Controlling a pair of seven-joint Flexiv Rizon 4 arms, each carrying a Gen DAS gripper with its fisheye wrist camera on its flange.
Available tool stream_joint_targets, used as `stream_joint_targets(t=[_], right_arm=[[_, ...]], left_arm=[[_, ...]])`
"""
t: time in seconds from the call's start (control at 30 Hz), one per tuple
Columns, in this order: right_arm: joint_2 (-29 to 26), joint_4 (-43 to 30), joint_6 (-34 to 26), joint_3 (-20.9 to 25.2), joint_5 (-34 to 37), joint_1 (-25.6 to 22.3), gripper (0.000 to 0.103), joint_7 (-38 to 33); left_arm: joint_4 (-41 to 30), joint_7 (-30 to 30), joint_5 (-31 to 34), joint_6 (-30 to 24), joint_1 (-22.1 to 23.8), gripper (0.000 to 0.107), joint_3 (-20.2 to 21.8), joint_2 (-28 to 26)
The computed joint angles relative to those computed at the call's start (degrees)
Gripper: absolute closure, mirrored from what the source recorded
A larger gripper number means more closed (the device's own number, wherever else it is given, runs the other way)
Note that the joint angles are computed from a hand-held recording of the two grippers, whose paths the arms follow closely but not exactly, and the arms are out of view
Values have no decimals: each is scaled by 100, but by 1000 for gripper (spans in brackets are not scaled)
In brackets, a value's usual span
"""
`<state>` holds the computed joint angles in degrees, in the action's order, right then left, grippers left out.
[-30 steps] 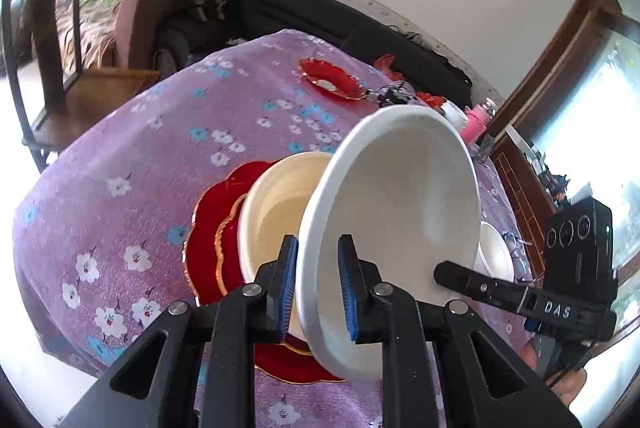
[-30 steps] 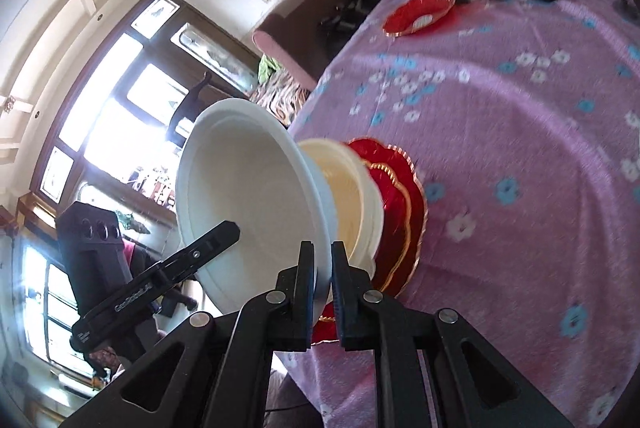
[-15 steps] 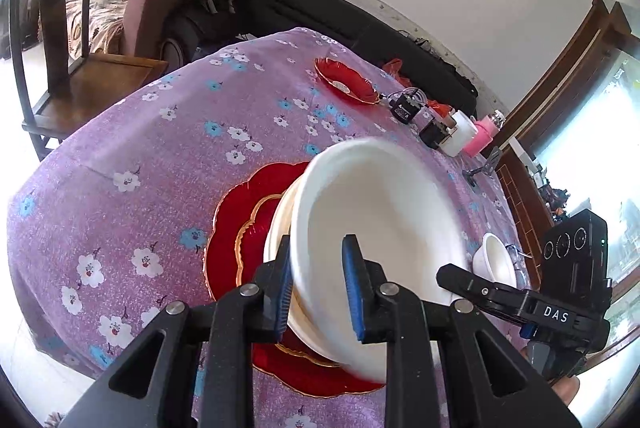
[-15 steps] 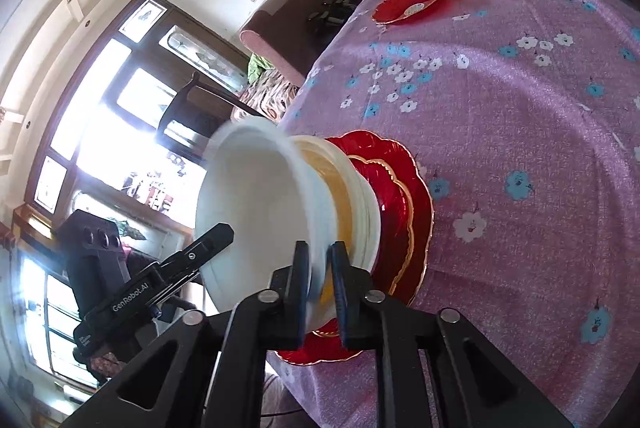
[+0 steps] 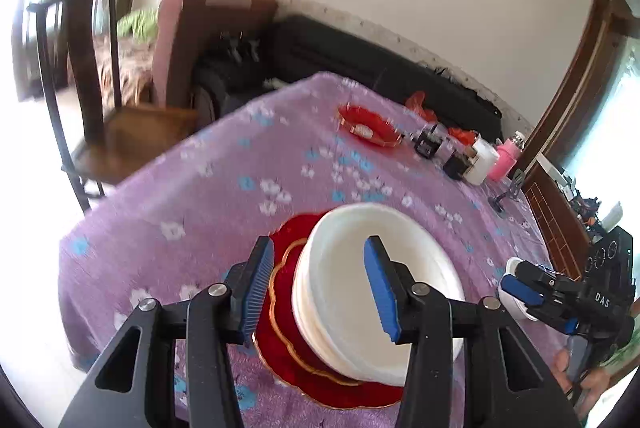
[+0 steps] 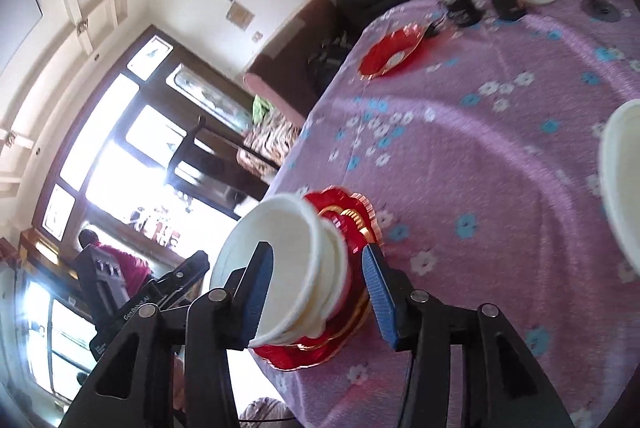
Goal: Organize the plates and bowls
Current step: 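Move the left gripper to the remaining white bowl and grasp its rim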
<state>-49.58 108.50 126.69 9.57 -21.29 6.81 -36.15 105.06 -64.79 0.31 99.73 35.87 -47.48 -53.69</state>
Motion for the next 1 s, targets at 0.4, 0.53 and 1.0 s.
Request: stream_joint_targets(t=[0.4,0.53,1.0], right_arm=[[877,1627,526,-1614,4090,1350,53,-1320],[742,1703,631,-1174,3874,647,53,-989],[276,1527,746,-921,2833,-47,83,-583]], left_arm=[[-225,1022,52,-1928,-680,43,-640,-182],[-1013,1039,-453,-3042,-1635,44,-77,-288],[-3232,840,-1350,-3880,-3907,77,1601,-918]])
